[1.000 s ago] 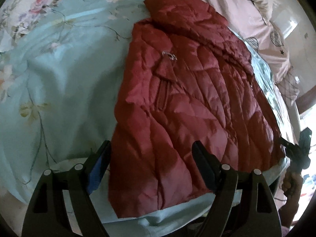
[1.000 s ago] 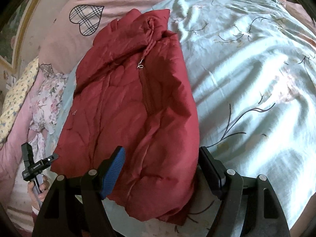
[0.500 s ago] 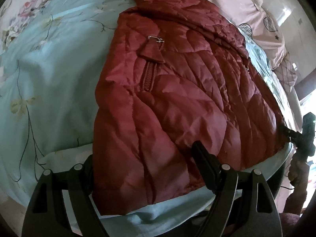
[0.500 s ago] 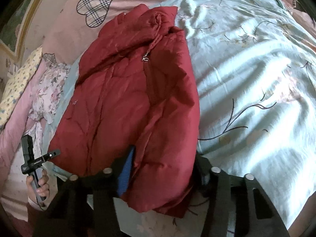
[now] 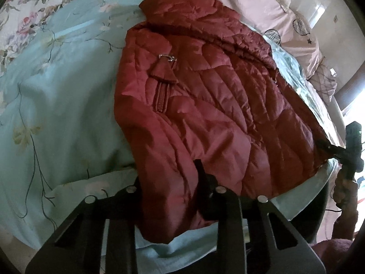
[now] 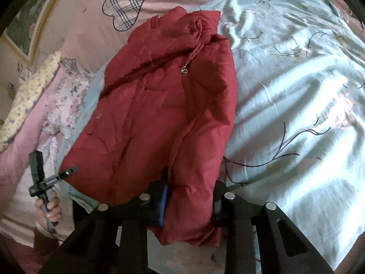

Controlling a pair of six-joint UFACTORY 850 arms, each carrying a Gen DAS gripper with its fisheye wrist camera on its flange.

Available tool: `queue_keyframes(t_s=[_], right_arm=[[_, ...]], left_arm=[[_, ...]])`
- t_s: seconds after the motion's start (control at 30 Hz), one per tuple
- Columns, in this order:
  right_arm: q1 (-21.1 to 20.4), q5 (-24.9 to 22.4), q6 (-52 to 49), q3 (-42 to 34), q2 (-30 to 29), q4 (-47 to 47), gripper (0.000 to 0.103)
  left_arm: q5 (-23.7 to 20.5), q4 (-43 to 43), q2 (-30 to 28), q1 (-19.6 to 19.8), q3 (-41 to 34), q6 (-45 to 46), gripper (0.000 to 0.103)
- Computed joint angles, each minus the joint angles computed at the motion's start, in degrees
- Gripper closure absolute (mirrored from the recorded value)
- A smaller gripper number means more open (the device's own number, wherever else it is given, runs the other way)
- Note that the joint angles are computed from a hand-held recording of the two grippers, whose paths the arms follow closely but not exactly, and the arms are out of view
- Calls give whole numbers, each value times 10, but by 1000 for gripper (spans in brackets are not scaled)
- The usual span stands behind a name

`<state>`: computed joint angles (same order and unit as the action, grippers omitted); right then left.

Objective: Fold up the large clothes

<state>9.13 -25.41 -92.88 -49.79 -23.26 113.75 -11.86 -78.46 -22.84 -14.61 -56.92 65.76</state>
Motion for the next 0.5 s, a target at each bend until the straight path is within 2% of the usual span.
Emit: queue_keyframes(t_s=[0.13,0.3,0.5], right_arm=[[-12,-45,-20,14,9,26,80],[-30,-118,-33,23,20,53,82],[-34,-151,-57,9,24,89,83]], left_arm=[[-2,-109,17,-2,15,118,84],[-29,-211,39,8,24,220,87],[-50,-356,57,17,17,355,87]])
